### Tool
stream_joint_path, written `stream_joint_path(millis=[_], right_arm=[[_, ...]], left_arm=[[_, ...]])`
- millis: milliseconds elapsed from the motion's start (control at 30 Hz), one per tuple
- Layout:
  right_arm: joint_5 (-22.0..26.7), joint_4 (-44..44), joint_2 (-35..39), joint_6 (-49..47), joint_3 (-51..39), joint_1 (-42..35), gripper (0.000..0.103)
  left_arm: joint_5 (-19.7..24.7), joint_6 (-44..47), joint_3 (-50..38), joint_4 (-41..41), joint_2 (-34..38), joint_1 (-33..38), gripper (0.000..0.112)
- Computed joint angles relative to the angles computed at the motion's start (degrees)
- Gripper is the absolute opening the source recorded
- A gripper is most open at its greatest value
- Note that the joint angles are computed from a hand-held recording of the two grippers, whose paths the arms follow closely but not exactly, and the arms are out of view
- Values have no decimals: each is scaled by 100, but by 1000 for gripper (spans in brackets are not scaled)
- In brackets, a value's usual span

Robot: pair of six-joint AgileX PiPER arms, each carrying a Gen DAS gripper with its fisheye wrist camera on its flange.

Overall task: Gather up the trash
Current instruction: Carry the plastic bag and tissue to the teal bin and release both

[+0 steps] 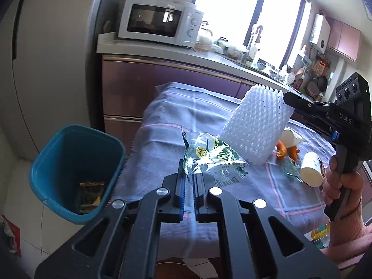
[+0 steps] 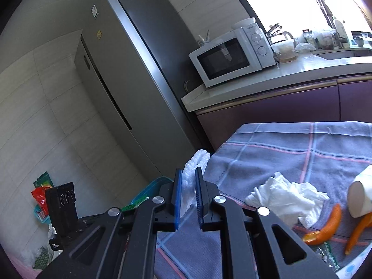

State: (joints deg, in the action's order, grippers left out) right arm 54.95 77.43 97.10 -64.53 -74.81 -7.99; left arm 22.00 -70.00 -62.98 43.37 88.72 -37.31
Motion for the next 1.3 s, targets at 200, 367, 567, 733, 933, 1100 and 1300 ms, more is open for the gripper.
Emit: stream_joint_path(millis=[200,367,567,733,933,1100,1300], right_arm=[[-129,-53,425,370,-612,644,10],[-178,-187,769,687,-1117,1093,10],[-248,-420,1274,1124,-1764,1553,10],[-295,-796,1652,1553,-2253,1888,10],[-348,-1474,2093,2170,-2888,2296,10],[-300,-2041,2470,2699,-3418,2544,10],[-61,-2652,3010,3386,-4199,2801,10]], left_arm=[[171,-382,474,273,-474,520,6],[215,-522,815,360,-746,992,6],[125,-293,1116,86,-861,1554,6],[34,-163,1206,-81,-709,1895,6],[168,-298,1157,37,-404,2046,6],[192,-303,1062,-3,-136,2137,6],[164,-295,970,-30,148,2246,6]])
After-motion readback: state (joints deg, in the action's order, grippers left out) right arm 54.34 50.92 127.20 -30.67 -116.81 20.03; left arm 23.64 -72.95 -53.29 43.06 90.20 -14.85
